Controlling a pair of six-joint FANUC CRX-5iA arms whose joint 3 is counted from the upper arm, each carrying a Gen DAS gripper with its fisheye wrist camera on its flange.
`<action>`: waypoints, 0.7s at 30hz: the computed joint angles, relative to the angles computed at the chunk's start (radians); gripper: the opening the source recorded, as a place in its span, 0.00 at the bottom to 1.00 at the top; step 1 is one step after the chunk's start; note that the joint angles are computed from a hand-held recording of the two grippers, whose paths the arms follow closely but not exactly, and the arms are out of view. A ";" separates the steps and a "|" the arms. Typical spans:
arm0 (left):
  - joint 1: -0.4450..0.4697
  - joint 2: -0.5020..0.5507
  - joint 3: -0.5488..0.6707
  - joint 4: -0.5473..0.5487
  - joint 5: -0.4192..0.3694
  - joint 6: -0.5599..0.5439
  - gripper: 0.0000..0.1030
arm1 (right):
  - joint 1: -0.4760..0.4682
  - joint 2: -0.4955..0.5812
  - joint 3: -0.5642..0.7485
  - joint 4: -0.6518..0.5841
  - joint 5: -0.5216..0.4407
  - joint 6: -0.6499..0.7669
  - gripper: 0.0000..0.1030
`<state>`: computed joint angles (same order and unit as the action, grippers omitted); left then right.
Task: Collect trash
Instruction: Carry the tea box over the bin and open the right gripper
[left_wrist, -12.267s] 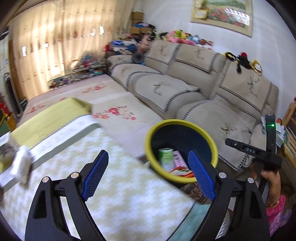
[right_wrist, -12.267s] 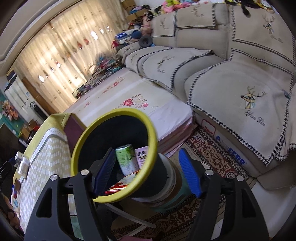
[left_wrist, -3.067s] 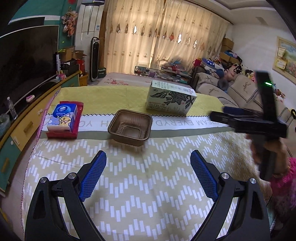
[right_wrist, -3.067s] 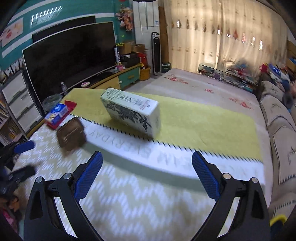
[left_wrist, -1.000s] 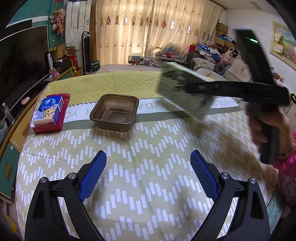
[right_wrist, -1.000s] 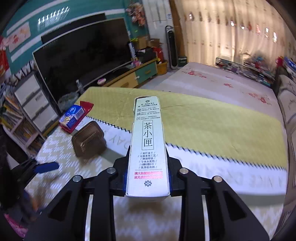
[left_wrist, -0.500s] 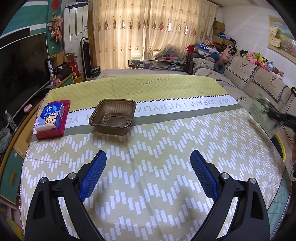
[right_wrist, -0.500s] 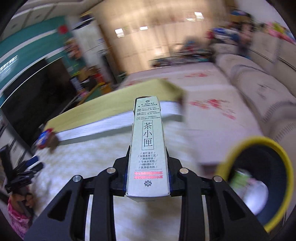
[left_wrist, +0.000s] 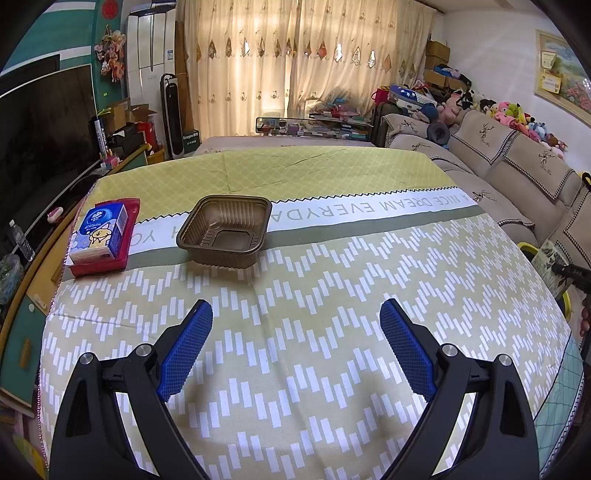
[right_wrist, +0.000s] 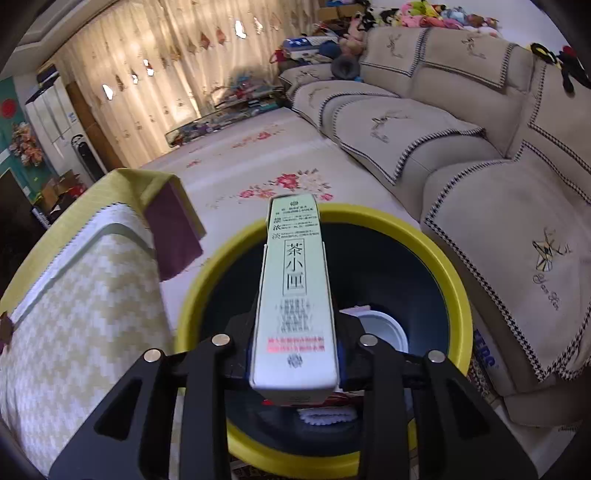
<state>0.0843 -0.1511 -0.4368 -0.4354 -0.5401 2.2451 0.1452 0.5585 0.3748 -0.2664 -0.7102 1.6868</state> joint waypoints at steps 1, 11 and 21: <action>0.000 0.001 0.001 0.000 -0.001 0.000 0.88 | -0.004 0.006 0.001 -0.006 0.003 -0.005 0.32; 0.009 0.021 0.040 -0.019 -0.063 0.034 0.88 | -0.007 -0.011 -0.025 -0.038 0.044 -0.007 0.45; 0.032 0.145 0.201 0.006 -0.171 -0.113 0.79 | -0.030 -0.029 -0.025 -0.129 0.021 0.057 0.48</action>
